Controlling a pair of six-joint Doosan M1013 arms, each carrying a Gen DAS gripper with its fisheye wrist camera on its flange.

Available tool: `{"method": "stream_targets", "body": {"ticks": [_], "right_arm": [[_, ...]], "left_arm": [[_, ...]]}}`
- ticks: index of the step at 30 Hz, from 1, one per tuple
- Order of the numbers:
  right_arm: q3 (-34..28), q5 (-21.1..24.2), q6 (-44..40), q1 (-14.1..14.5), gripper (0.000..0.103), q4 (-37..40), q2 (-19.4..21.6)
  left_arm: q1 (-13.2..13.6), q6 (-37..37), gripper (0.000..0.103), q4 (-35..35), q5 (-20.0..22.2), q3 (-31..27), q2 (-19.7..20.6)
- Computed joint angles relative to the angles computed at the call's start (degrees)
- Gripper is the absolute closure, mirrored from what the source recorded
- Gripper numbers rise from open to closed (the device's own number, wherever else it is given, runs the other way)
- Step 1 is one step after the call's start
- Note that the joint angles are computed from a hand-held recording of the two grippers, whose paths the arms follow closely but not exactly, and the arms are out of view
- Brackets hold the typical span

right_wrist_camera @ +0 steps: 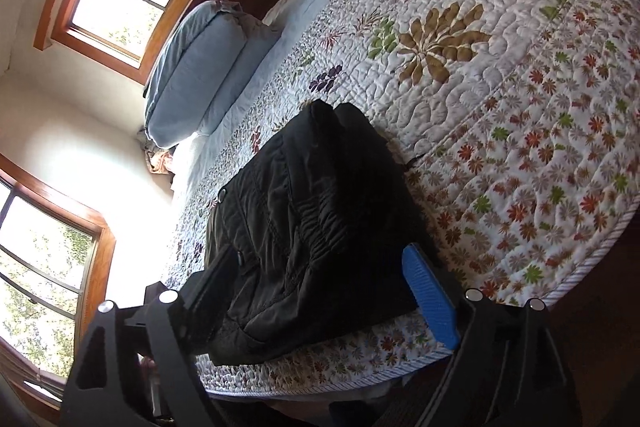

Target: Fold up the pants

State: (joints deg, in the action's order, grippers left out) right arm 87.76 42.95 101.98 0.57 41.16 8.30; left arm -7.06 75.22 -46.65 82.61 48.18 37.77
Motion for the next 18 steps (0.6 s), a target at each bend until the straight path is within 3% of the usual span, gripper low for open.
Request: {"method": "stream_targets", "body": {"ticks": [3,8,14,18], "right_arm": [[-1.41,4.83,-2.94,-2.15,0.012,5.44,2.59],[-4.46,12.12,-3.8,-3.16,0.012,5.95,6.54],[-5.01,13.68,-5.58,-3.7,0.01,8.02,8.24],[-4.58,13.47,-6.47,-4.25,0.009,8.59,8.22]], "left_arm": [[0.09,0.21,0.006,-0.18,1.16,-1.13,0.65],[-0.82,1.37,0.006,2.92,3.52,-3.35,1.34],[-1.46,2.62,0.008,5.21,4.75,-4.78,2.0],[-1.46,2.85,0.022,5.54,4.93,-5.55,2.17]]}}
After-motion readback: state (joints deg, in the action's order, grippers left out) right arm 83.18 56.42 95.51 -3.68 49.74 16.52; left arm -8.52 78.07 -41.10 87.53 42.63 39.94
